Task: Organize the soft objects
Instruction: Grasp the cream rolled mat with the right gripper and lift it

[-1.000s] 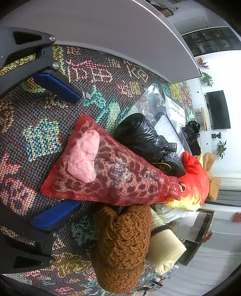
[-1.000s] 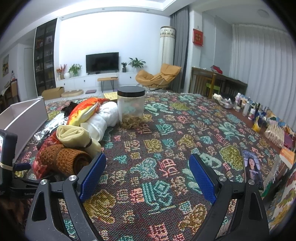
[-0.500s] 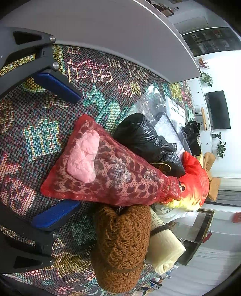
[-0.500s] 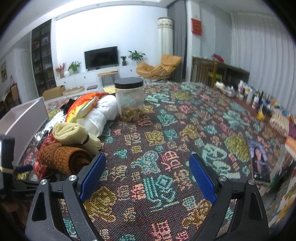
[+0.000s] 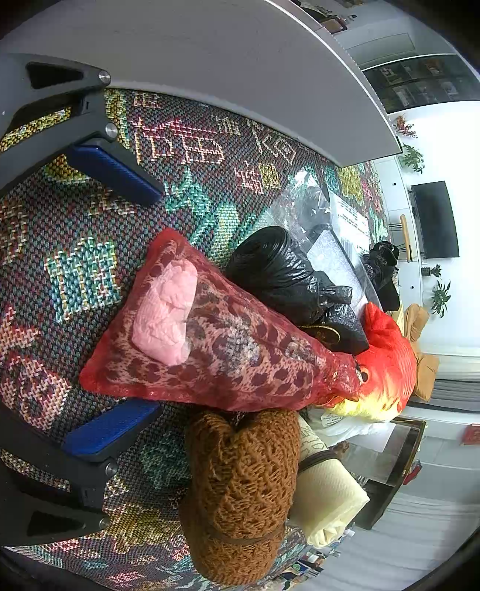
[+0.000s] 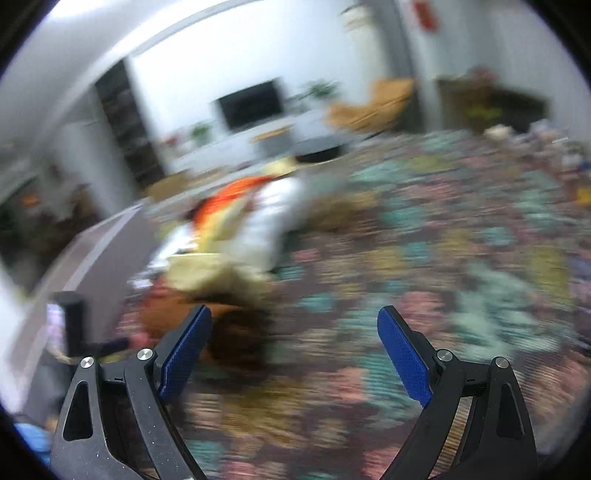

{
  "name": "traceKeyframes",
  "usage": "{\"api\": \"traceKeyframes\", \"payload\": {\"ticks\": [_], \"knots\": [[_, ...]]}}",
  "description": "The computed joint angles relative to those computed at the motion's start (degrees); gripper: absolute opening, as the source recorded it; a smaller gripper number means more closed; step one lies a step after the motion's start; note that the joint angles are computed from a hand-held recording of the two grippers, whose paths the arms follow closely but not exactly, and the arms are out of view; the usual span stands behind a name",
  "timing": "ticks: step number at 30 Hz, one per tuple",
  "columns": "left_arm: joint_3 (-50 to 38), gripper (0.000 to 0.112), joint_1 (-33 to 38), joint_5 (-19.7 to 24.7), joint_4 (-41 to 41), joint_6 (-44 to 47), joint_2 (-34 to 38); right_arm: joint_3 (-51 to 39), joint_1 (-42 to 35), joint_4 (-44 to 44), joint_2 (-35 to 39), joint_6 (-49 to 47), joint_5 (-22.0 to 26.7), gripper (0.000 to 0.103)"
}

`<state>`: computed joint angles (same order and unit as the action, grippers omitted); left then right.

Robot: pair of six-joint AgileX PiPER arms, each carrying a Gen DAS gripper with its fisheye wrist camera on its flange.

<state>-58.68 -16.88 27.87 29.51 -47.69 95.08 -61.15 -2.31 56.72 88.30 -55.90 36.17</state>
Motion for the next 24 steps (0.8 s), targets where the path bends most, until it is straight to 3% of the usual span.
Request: {"api": "traceKeyframes", "payload": {"ticks": [3,6,8,11,14,16,18,22,24], "knots": [[0.0,0.103,0.0,0.0,0.0,0.0,0.0,-11.7,4.4,-6.2,7.6,7.6,7.1,0.093],[0.0,0.103,0.1,-0.1,-0.1,0.2,0.0,-26.4,10.1,-18.9,18.3,19.3,13.7,0.090],[0.0,0.103,0.0,-0.1,0.0,0.0,0.0,-28.7,8.5,-20.3,20.7,25.8,10.4,0.090],[0.1,0.103,0.0,0.0,0.0,-0.1,0.0,-22.7,0.1,-23.2,16.7,41.7,-3.3,0.093],[0.0,0.103,0.2,-0.1,-0.1,0.3,0.0,-21.7,-6.9,-28.1,14.7,51.6,-6.1,0.093],[0.1,0.103,0.0,-0.1,0.1,-0.1,-0.1,-19.3,-8.8,-32.1,12.1,53.4,-8.0,0.093],[0.2,0.103,0.0,-0.1,0.1,-0.1,-0.1,-16.2,-9.8,-28.8,10.0,48.6,-7.4,0.093],[0.2,0.103,0.0,-0.1,0.1,-0.2,-0.1,-15.6,-6.4,-21.3,11.5,36.1,1.1,0.093],[0.2,0.103,0.1,-0.2,0.0,0.0,-0.1,-17.1,-3.1,-22.6,13.9,34.3,3.7,0.092]]}}
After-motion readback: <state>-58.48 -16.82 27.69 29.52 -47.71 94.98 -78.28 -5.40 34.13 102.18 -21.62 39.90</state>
